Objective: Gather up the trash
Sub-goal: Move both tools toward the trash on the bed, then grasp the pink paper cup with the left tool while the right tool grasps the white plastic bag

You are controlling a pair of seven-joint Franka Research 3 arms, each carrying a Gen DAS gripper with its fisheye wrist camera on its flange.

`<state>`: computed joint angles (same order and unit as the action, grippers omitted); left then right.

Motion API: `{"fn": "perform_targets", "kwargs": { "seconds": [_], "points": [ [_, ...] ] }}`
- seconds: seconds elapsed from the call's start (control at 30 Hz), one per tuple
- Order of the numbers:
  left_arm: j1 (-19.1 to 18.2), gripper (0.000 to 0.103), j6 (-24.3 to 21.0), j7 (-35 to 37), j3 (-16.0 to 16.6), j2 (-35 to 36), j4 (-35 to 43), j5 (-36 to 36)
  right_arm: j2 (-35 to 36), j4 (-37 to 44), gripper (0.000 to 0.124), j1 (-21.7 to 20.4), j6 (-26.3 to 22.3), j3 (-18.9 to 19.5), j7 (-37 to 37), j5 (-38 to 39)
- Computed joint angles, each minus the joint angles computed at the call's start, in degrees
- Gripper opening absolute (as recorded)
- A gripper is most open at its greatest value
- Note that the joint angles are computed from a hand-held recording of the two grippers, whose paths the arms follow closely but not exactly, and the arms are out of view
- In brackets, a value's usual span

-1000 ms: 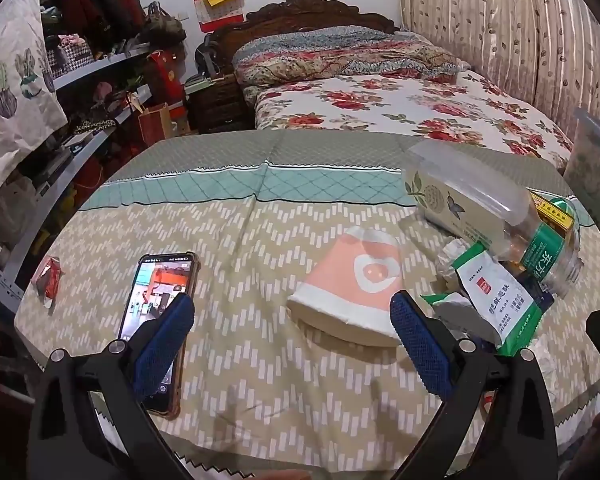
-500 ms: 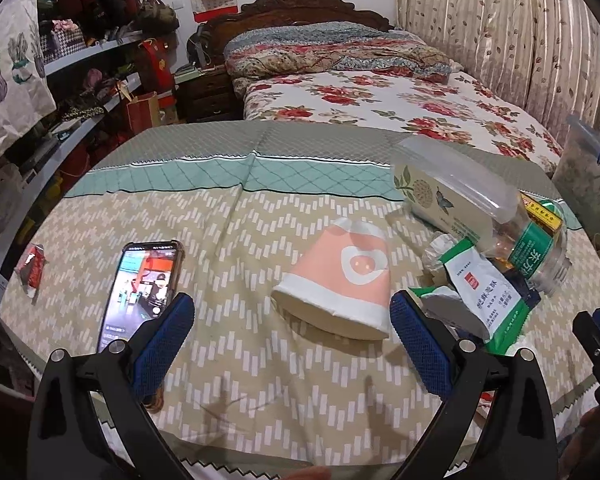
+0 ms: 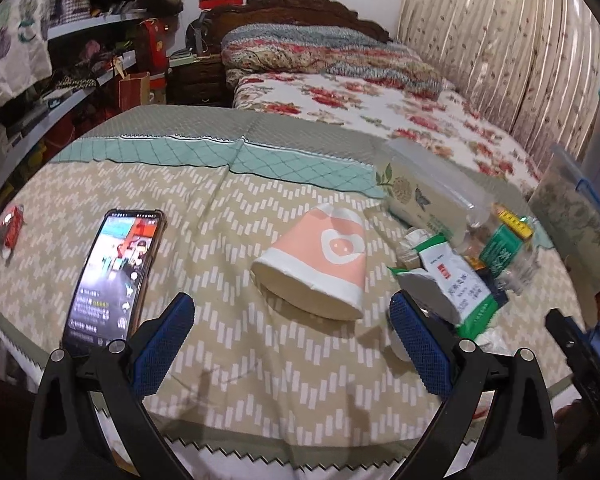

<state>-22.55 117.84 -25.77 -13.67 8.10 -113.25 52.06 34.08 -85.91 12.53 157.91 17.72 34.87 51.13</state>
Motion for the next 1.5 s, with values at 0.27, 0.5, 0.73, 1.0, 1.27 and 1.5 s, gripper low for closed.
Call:
{"fn": "perform_targets", "kwargs": {
  "seconds": [0.27, 0.5, 0.73, 1.0, 1.27, 1.5],
  "points": [
    [0.5, 0.094, 15.2, -22.7, -0.5, -6.6, -10.2, 22.3, 1.8, 2.1, 0.099, 1.1, 0.8, -0.9, 3.5, -3.2],
    [3.2, 0.094, 22.1, -28.8, -1.3, -6.4, -10.5, 32.0, 2.2, 2.6, 0.099, 1.7, 1.3, -1.6, 7.0, -6.2],
    [3.3, 0.094, 15.9, -16.8, -1.6, -7.4, -10.3, 20.4, 2.6, 2.9, 0.099, 1.2, 1.7, -1.4, 8.9, -7.5],
    [5.1, 0.094, 6.1, -16.7, -2.6, -14.2, -15.5, 11.8, 3.3, 3.7, 0.099, 1.2, 1.3, -1.7, 11.5, -10.2],
    [8.2, 0.093, 12.3, -12.9, -2.0, -19.9, -21.3, 7.2, 0.1, -0.7, 0.099, -5.4, -2.0, 6.0, -8.1, 1.0],
    [11.3, 0.084, 25.2, -8.7, -1.0, -14.3, -19.9, 6.8, -1.3, -1.6, 0.099, -1.5, -8.6, 1.6, -12.3, 1.2]
  ]
}}
